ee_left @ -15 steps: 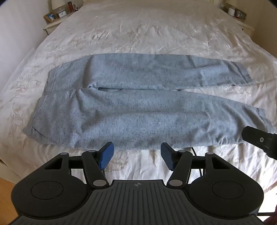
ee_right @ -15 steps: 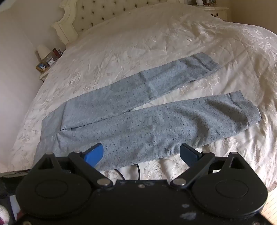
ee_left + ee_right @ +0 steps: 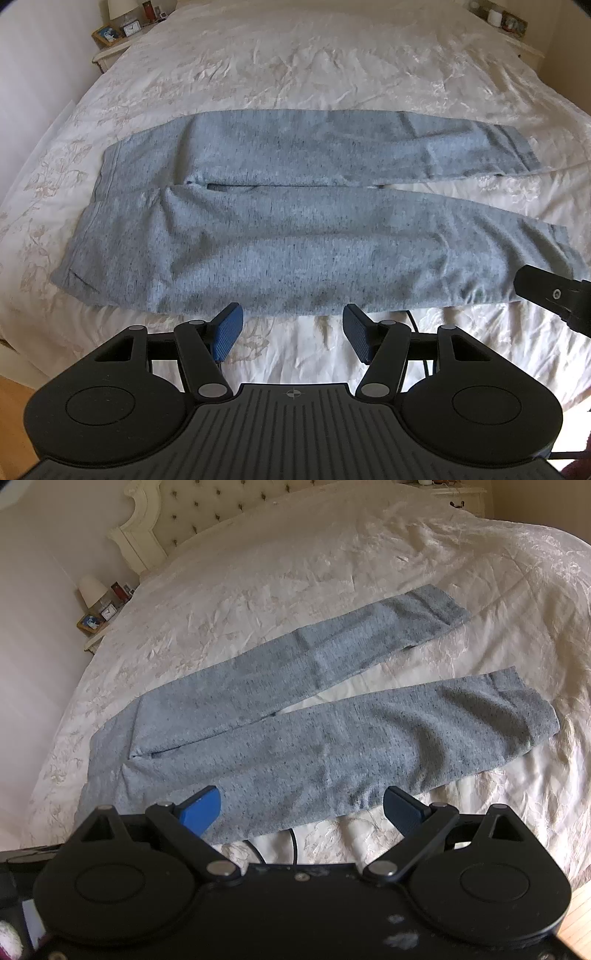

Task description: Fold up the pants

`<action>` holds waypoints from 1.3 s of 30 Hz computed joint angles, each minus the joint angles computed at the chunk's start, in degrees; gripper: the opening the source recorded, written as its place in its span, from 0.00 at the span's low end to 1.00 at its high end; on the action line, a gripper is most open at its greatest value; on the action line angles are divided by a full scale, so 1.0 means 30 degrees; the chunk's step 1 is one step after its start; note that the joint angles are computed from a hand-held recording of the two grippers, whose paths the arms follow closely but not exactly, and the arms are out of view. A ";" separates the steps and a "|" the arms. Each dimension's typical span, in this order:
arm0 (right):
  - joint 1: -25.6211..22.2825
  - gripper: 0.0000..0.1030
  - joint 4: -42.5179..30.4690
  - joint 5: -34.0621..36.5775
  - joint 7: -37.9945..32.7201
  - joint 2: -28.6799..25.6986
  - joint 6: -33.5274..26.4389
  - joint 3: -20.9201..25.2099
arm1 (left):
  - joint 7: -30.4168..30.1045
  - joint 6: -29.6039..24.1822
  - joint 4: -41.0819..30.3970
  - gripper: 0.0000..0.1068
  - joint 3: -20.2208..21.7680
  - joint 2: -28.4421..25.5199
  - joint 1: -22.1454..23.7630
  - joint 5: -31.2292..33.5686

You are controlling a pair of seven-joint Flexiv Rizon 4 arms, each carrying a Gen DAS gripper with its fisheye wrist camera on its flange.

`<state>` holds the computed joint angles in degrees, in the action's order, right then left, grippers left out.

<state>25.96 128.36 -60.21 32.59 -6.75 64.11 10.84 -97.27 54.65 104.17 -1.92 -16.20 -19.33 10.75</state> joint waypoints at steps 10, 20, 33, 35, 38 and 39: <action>0.0085 0.97 -0.0187 0.0313 -0.0623 -0.0250 -0.0184 -0.0034 | -0.0447 -0.0269 -0.0270 0.55 0.0155 -0.0217 -0.0107 0.0336; 0.0367 0.97 -0.0600 0.0950 -0.1891 -0.0916 -0.0324 -0.0153 | -0.0396 -0.1976 -0.0326 0.55 0.0095 0.0027 0.0220 0.0033; 0.1448 0.98 -0.2492 -0.1421 -0.0391 -0.1885 -0.4538 -0.0950 | 0.0632 -0.0026 -0.2316 0.55 0.0193 -0.2065 0.0971 -0.0518; 0.1654 0.99 -0.3117 -0.1642 -0.0458 -0.2158 -0.6184 -0.0903 | 0.1194 0.0442 -0.2904 0.55 0.0254 -0.2557 0.0950 -0.0585; 0.1891 0.99 -0.3870 -0.2457 0.0494 -0.2640 -0.7910 -0.1067 | 0.2683 0.1433 -0.3727 0.55 0.0069 -0.3404 0.1194 -0.1033; 0.1781 0.99 -0.3954 -0.2785 0.1070 -0.2704 -0.7855 -0.1155 | 0.3260 0.1799 -0.3986 0.55 0.0011 -0.3724 0.1317 -0.1221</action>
